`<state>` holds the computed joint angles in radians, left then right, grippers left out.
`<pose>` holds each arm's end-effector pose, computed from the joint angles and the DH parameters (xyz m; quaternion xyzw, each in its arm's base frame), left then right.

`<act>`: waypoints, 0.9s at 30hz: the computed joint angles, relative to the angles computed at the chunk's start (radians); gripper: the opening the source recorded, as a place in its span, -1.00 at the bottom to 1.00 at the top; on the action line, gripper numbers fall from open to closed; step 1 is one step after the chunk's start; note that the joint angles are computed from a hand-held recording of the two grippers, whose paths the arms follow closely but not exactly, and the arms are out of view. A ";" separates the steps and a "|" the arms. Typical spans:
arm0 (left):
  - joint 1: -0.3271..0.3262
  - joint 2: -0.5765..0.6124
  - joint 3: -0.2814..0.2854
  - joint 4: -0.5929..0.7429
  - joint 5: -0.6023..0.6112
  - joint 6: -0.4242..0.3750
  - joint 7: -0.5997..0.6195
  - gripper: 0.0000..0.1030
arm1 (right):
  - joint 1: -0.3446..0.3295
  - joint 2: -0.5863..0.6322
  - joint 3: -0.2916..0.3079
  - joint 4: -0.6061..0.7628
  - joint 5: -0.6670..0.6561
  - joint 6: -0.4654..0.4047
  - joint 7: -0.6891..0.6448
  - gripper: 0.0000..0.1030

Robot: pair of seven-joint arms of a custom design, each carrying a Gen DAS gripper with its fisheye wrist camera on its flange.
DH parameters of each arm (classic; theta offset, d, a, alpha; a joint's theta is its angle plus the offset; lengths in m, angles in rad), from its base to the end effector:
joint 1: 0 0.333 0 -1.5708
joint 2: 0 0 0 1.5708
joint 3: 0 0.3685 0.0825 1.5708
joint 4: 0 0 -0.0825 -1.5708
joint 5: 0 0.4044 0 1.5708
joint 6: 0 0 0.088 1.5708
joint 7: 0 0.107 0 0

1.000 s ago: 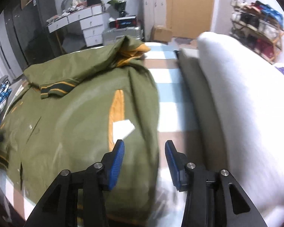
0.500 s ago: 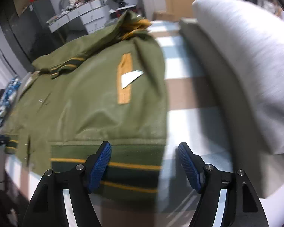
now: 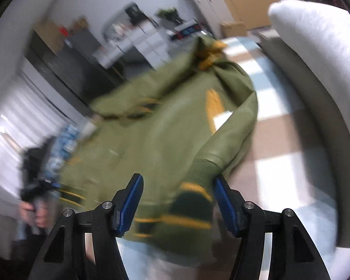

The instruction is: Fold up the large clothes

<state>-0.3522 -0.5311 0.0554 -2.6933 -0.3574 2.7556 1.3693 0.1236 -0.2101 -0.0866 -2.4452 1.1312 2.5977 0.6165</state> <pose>0.3850 -0.1011 0.4932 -0.7347 0.6025 -0.3095 0.0370 0.4868 -0.0012 0.4477 -0.6783 0.6215 -0.0236 0.3912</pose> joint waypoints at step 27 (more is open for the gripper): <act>0.103 -0.134 -0.123 -0.039 0.275 -0.214 -0.136 -0.84 | 0.014 -0.295 0.045 -0.278 -0.331 0.152 0.168 -0.79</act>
<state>-0.2493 -0.6650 -0.0678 -2.7324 -0.0823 2.5411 1.2329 0.1376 -0.5056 -0.0418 -2.7237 0.8005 2.7496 0.7849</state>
